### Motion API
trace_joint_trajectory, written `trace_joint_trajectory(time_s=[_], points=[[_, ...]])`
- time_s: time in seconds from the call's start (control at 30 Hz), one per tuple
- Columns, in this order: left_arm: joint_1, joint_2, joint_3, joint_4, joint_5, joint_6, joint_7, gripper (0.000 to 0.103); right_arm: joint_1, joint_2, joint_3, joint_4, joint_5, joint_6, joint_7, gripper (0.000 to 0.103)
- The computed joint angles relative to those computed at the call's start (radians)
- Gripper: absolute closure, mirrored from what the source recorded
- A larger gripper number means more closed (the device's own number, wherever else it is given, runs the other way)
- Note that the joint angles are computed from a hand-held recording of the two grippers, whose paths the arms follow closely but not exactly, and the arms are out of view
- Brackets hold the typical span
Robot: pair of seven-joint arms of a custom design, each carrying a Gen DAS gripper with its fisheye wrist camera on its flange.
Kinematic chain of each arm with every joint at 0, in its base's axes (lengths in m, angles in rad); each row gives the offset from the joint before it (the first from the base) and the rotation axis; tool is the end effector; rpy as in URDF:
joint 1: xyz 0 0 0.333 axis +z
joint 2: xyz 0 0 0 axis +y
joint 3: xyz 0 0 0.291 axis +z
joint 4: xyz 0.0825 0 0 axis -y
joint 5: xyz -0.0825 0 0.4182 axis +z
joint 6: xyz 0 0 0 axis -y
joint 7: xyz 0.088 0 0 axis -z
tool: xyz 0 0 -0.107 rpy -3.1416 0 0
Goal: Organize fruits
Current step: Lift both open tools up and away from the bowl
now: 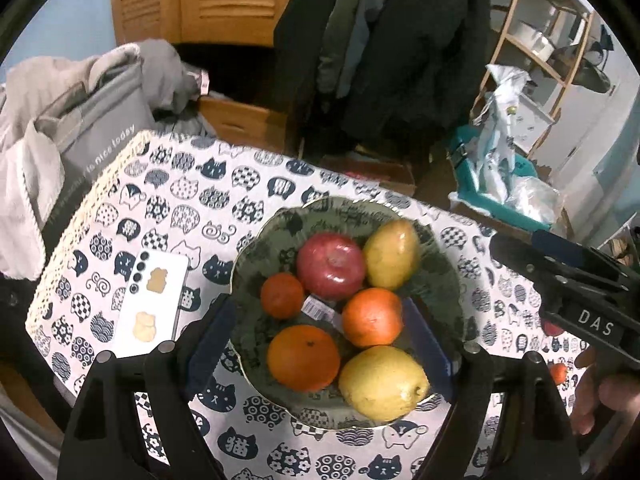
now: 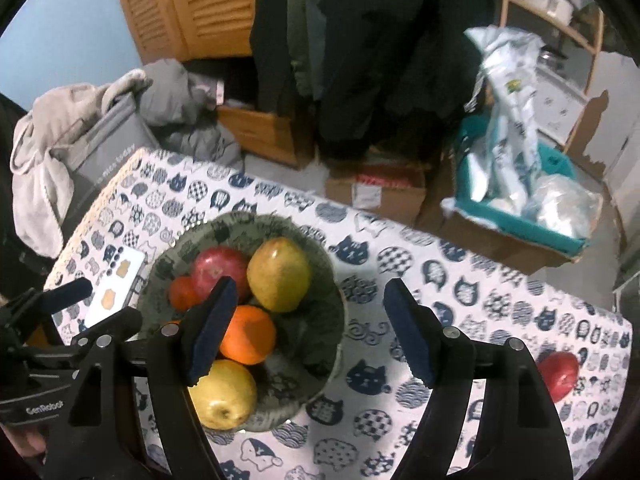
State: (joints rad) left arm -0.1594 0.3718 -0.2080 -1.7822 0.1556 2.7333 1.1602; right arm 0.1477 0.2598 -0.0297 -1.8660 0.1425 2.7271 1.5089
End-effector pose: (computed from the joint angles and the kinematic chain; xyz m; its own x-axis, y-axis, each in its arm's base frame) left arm 0.6640 -0.2479 0.3765 -0.0928 -0.9811 0.1700 -0.8482 -0.0115 -0.5295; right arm 0.6820 0.0767 0.4041 0.0945 -0.9924 -0.0784 -0.8245 -0.0339 -0.5648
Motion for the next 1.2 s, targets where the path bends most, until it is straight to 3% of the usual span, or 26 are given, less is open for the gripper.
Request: trace_joint_trajectory(time_s=[0.27, 0.6, 1.03, 1.2], points=[[-0.006, -0.067, -0.015, -0.051, -0.006, 0.04, 0.018, 0.017, -0.001, -0.125, -0.02, -0.116, -0.063, 0.064, 0.056, 0.026], [-0.021, -0.161, -0.021, -0.127, -0.005, 0.1, 0.037, 0.015, -0.039, -0.292, -0.004, -0.264, -0.126, 0.118, 0.087, 0.023], [-0.059, -0.219, -0.036, -0.163, 0.01, 0.148, 0.056, 0.003, -0.158, -0.528, 0.041, -0.467, -0.174, 0.152, 0.135, 0.019], [-0.071, -0.213, -0.056, -0.15, -0.025, 0.144, 0.099, 0.003, -0.224, -0.598, 0.058, -0.528, -0.196, 0.144, 0.17, 0.019]])
